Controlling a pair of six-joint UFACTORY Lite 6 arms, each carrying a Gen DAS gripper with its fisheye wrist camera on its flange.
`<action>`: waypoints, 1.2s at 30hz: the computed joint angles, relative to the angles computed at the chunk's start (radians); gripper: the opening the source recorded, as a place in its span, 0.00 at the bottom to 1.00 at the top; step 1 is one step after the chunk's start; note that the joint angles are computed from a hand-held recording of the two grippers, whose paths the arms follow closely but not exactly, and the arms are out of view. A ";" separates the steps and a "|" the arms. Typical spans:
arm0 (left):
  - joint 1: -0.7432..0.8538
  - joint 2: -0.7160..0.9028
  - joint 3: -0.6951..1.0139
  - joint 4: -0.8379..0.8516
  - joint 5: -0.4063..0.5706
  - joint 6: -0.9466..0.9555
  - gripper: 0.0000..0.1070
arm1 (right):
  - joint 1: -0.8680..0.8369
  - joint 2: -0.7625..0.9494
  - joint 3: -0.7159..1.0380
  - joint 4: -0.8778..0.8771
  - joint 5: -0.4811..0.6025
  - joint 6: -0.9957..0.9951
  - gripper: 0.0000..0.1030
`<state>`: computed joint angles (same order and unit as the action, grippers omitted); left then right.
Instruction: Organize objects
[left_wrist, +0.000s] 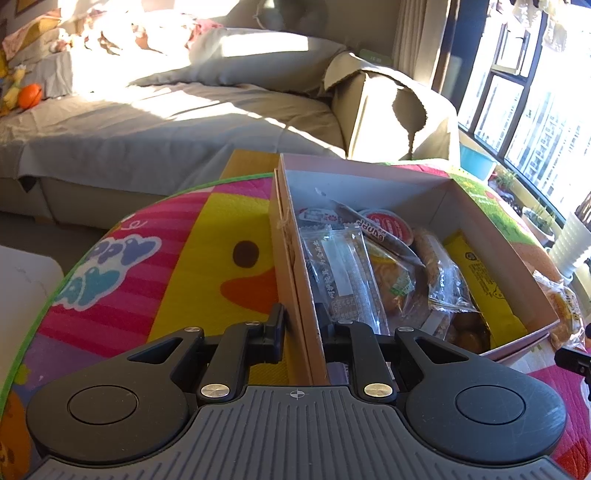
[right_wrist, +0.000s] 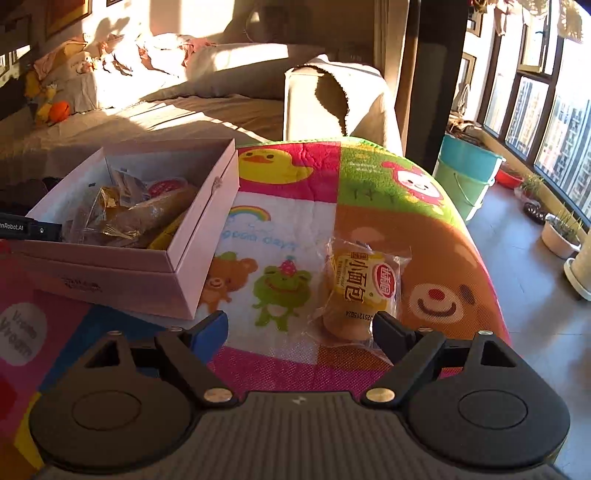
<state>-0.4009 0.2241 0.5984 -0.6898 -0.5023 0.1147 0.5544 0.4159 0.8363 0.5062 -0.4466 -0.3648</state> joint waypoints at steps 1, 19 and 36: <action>-0.001 0.000 0.000 0.000 0.000 -0.001 0.17 | 0.009 0.002 0.007 0.047 -0.014 -0.039 0.85; -0.039 -0.047 -0.016 -0.109 -0.018 0.117 0.16 | -0.080 0.290 0.413 0.443 0.151 -0.422 0.55; 0.023 -0.067 -0.041 0.070 -0.009 -0.029 0.16 | 0.152 -0.446 -0.075 0.885 0.237 -0.912 0.52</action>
